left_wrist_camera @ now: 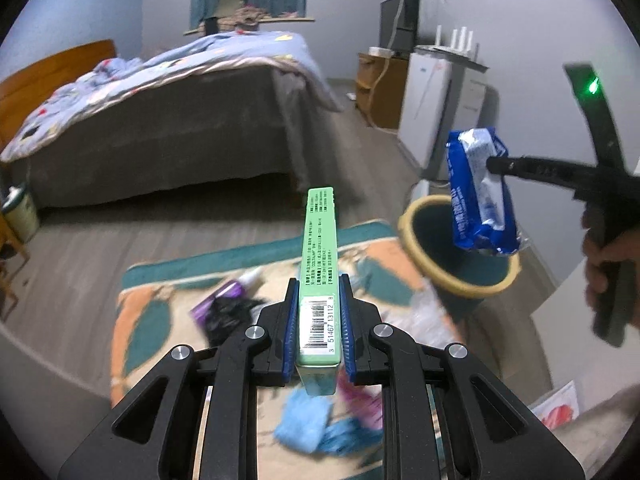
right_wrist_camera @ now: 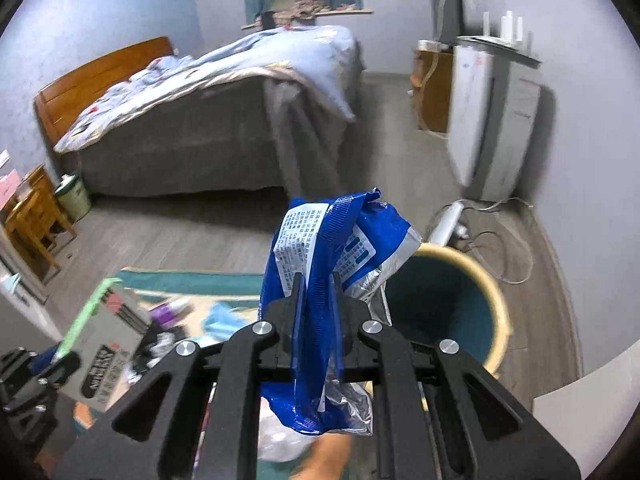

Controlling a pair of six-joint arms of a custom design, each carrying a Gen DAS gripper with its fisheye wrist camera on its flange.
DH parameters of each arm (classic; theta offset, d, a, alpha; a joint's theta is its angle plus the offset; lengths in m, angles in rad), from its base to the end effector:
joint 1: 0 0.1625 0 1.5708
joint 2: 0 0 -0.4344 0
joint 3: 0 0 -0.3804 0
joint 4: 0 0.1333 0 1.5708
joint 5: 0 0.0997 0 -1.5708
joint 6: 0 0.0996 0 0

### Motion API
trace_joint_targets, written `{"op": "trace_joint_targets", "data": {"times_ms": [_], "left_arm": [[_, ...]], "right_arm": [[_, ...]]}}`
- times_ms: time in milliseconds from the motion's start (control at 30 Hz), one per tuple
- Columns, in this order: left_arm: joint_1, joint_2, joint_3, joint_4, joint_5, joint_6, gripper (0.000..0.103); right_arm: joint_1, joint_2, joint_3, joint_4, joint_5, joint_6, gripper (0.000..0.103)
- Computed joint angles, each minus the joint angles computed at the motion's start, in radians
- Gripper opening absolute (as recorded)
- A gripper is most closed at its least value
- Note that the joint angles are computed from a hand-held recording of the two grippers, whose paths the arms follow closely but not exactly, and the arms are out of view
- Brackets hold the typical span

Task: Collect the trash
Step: 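Carry both items over the bin and open both tools to drop them, then move both open tools back over the mat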

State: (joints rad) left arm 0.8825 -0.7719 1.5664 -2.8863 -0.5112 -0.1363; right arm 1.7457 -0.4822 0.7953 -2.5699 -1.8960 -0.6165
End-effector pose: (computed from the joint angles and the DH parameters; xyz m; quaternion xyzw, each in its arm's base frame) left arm -0.2673 -0.6716 0.2014 0.1020 0.8377 -0.3993 0.3583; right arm 0.2537 -0.8526 0.2369 0.3080 -0.8785 0.2904 0.2214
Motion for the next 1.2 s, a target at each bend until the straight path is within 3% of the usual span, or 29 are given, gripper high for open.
{"op": "trace_joint_targets", "data": {"times_ms": [133, 400, 633, 800, 900, 1067, 1200], "left_arm": [[0.013, 0.079, -0.115, 0.002, -0.043, 0.063, 0.020], [0.048, 0.267, -0.391, 0.071, -0.159, 0.180, 0.020], [0.090, 0.446, -0.677, 0.244, -0.258, 0.219, 0.020], [0.114, 0.554, -0.867, 0.371, -0.279, 0.226, 0.020], [0.123, 0.595, -0.939, 0.414, -0.286, 0.242, 0.020], [0.126, 0.601, -0.943, 0.390, -0.286, 0.269, 0.021], [0.127, 0.591, -0.925, 0.374, -0.285, 0.276, 0.033]], "right_arm": [[-0.033, 0.030, -0.078, 0.005, -0.020, -0.003, 0.011], [-0.096, 0.087, -0.230, 0.098, -0.025, 0.069, 0.011], [-0.127, 0.158, -0.377, 0.213, -0.052, 0.103, 0.012], [-0.143, 0.186, -0.436, 0.259, -0.060, 0.126, 0.013], [-0.153, 0.198, -0.469, 0.293, -0.031, 0.173, 0.018], [-0.157, 0.210, -0.493, 0.297, -0.031, 0.173, 0.027], [-0.159, 0.192, -0.461, 0.279, -0.022, 0.191, 0.046]]}}
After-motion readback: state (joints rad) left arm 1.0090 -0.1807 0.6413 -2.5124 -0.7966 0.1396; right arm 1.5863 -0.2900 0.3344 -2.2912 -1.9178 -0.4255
